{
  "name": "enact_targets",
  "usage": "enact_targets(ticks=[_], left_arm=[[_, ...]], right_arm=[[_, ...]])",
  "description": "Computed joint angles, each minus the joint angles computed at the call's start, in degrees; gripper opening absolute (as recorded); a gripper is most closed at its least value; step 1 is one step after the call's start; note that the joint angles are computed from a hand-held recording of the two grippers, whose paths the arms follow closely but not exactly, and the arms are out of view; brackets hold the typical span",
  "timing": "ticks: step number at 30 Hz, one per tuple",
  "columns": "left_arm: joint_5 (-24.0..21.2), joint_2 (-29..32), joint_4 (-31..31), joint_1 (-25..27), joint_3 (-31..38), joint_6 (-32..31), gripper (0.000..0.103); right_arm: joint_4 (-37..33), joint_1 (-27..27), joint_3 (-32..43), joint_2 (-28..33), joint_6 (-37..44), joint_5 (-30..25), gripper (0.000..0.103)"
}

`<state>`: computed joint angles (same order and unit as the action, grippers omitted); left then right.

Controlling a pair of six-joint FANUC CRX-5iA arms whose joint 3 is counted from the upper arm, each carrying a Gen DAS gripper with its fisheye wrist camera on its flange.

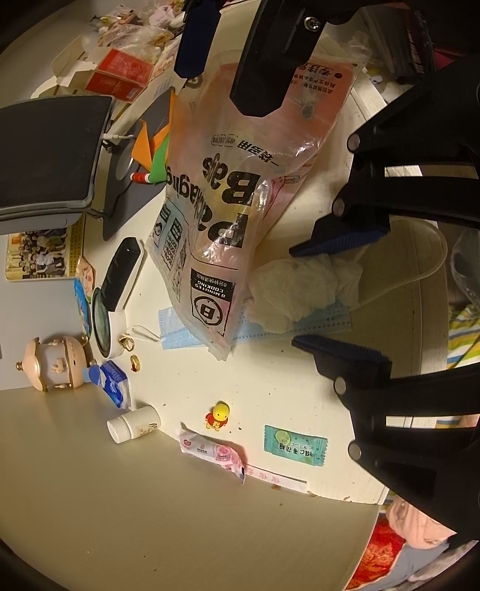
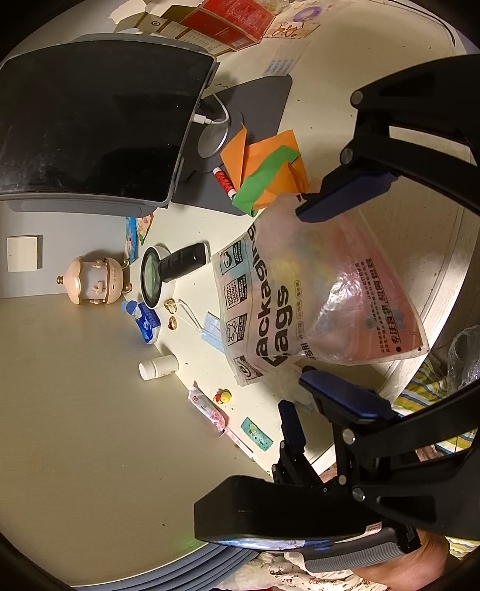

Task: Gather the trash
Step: 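Close the left tool on the white crumpled tissue beside the pack, then carry the tissue with the left tool down to the floor bin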

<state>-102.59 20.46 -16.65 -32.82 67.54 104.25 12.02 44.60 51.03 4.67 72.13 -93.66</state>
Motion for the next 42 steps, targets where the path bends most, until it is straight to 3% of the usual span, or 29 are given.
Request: enact_targets(ticks=[5, 10, 15, 23, 42], left_arm=[[0.89, -0.66, -0.04, -0.03, -0.79, 0.33, 0.032], [1.48, -1.11, -0.36, -0.24, -0.79, -0.06, 0.018], [1.90, -1.82, -0.10, -0.35, -1.58, -0.01, 0.012], [2.31, -2.50, -0.27, -0.75, -1.87, 0.37, 0.007], [1.17, -6.95, -3.62, -3.88, -4.05, 2.45, 0.007]], right_arm=[[0.50, 0.56, -0.50, -0.33, -0.19, 0.01, 0.080], [1.14, 1.34, -1.12, -0.81, -0.75, 0.22, 0.080], [1.87, 2.14, -1.38, -1.18, -1.27, 0.30, 0.080], [2.89, 3.05, -1.77, -1.91, -1.97, 0.28, 0.080], [6.10, 8.37, -4.15, -4.58, -5.14, 0.03, 0.080]])
